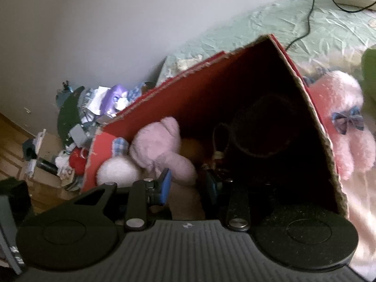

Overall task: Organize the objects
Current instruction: 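Open the right tool to release the teddy bear and withdraw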

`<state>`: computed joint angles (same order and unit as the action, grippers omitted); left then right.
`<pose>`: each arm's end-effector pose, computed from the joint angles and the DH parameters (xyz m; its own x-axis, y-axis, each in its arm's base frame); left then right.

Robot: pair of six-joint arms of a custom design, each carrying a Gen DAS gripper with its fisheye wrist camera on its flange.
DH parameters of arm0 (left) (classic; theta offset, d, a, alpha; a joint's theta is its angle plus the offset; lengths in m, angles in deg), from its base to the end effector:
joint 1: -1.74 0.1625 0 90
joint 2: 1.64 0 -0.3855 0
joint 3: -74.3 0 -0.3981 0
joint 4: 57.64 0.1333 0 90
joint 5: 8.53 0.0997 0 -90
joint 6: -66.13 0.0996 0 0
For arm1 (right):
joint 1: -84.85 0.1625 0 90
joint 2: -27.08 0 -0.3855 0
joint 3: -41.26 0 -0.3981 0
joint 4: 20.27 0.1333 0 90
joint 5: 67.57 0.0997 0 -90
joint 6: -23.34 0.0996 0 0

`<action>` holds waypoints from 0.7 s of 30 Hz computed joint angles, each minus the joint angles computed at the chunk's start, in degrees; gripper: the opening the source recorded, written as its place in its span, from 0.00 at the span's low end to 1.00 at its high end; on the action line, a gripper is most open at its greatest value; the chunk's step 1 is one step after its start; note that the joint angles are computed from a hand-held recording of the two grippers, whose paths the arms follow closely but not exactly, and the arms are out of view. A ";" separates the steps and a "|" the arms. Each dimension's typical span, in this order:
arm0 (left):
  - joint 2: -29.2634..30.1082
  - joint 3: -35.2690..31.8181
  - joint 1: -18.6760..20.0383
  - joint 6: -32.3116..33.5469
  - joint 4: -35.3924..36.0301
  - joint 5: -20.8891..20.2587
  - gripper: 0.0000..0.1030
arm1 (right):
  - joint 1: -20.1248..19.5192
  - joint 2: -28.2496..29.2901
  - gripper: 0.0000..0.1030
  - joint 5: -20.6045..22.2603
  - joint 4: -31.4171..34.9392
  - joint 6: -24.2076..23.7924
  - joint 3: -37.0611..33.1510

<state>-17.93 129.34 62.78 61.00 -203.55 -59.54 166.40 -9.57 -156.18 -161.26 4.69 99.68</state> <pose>-0.2152 -0.7936 -0.0231 -0.8082 0.1383 -0.5724 0.3919 0.8518 -0.3476 0.0145 -0.8257 0.2067 -0.9796 -0.1480 0.1360 -0.1953 0.8612 -0.4693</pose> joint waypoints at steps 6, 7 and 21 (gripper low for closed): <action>0.36 -0.54 -0.26 -0.58 0.99 0.72 0.59 | 0.41 -0.04 0.31 -2.59 -0.20 -1.32 0.99; 0.41 -0.62 -0.28 -0.65 1.13 0.83 0.59 | 0.35 -0.20 0.31 -2.42 -0.12 -1.40 1.25; 0.89 -0.92 -1.58 -1.68 2.47 4.53 0.70 | 0.50 -1.25 0.31 -2.43 -1.06 -3.53 3.45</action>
<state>-17.04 128.42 61.20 59.32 -201.08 -55.00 166.90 -10.82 -158.61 -162.32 1.16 103.13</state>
